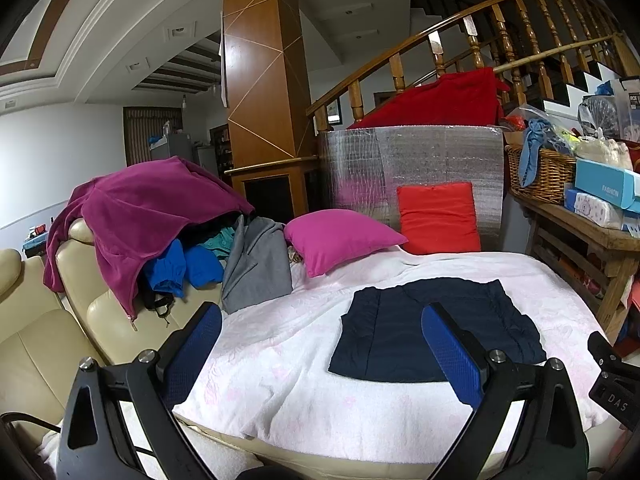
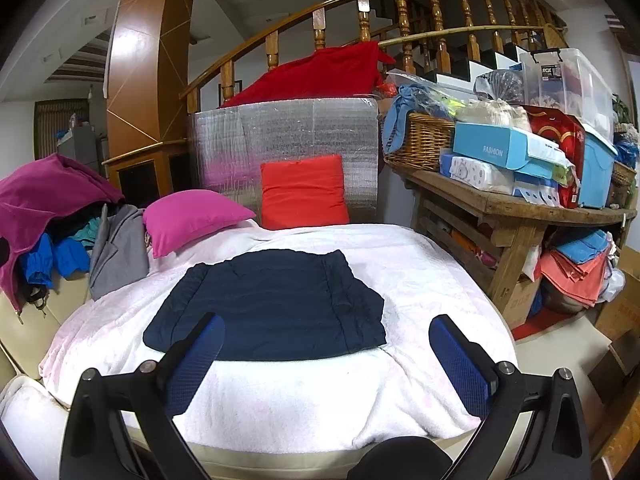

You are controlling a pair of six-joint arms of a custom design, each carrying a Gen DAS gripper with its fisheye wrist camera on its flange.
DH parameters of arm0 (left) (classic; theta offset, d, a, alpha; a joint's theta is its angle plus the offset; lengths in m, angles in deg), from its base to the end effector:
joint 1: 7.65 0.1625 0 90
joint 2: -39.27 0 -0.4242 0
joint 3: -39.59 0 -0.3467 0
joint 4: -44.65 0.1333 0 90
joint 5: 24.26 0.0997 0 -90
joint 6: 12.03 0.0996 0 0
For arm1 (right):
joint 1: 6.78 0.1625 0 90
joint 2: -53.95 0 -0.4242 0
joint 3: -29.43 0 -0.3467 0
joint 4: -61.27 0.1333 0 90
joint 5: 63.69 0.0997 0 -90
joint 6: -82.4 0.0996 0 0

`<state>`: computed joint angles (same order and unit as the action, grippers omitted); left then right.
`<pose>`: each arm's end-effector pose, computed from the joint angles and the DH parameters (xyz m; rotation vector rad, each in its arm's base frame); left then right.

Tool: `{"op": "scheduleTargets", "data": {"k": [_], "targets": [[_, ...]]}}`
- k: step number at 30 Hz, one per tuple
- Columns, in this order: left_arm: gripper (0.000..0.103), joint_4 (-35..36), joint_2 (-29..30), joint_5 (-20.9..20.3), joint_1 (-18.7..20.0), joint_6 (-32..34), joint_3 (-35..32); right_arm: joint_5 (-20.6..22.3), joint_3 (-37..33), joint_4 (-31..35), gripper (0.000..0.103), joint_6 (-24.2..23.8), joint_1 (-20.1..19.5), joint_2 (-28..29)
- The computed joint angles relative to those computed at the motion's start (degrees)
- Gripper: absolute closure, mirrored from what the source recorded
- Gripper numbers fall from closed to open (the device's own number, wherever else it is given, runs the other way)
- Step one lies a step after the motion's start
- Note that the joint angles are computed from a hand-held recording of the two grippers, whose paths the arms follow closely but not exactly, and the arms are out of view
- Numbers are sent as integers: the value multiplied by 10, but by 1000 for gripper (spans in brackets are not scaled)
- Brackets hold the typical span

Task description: Fold large clothes

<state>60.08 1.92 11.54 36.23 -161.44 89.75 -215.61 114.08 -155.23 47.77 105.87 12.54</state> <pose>-0.3413 -0.6253 0.2276 0.7621 1.9506 -1.3250 0.2841 -0.5630 0.2991 0.0181 -1.8025 1.3064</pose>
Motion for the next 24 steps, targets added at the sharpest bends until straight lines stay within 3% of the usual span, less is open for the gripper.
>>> {"op": "scheduleTargets", "data": {"k": [24], "targets": [[3, 46, 35, -1, 9, -16, -70, 5, -28, 35, 0, 3, -5, 5]]}}
